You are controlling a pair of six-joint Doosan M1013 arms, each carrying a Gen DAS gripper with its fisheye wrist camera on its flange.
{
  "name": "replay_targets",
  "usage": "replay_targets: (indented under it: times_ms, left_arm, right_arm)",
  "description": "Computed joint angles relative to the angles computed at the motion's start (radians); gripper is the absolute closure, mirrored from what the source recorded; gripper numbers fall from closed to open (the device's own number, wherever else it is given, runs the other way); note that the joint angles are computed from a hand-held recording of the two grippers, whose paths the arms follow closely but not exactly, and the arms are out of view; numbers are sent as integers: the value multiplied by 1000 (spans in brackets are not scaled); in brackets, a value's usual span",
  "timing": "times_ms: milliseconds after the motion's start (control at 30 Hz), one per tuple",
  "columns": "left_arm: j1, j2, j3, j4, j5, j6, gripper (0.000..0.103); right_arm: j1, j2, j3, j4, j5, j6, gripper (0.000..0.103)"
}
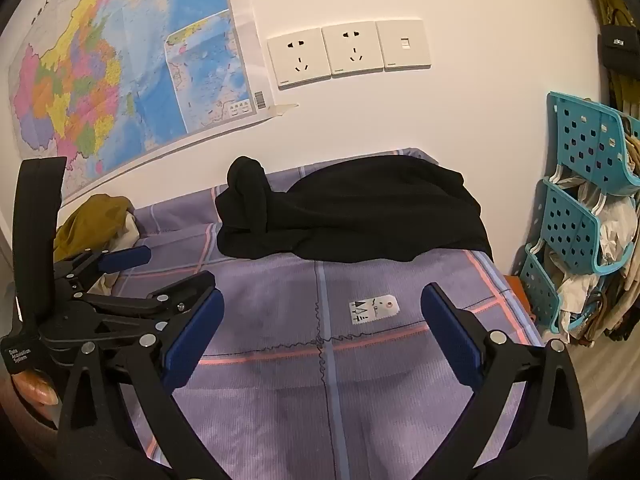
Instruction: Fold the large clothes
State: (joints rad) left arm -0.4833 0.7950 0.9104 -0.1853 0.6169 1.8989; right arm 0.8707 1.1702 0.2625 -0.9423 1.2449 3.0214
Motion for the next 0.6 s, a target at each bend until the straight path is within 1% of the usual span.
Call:
replay_targets:
  times_ms: [67, 100, 167, 200, 233, 300, 333, 367, 600]
  left_arm:
    - [-1, 3, -4, 6, -1, -7, 7]
    - [2, -10, 16, -29, -17, 19, 7]
    - [2, -12, 21, -22, -22, 12, 7]
    - [2, -13, 22, -15, -23, 5, 7]
    - [2, -13, 22, -16, -21, 3, 7]
    - [-3, -20, 35, -23, -29, 5, 7]
    - [5, -5, 8, -53, -5, 26, 7]
    - [5, -5, 8, -56, -5, 28, 7]
    - [5, -3, 6, -56, -8, 24, 7]
  right_arm:
    - [0, 5, -13, 5, 3, -7, 6]
    - [0, 13, -29, 8, 11, -16, 6]
    - [0, 26, -59, 11, 23, -31, 6]
    - [-1, 11, -25, 4, 6, -11, 6]
    - [0, 10, -23, 3, 5, -9, 6]
    - [0, 13, -31, 5, 8, -16, 6]
    - [-2, 23, -52, 14, 16, -24, 6]
    - [-2, 24, -54, 15, 17, -27, 6]
    - [-3, 19, -45, 14, 13, -26, 6]
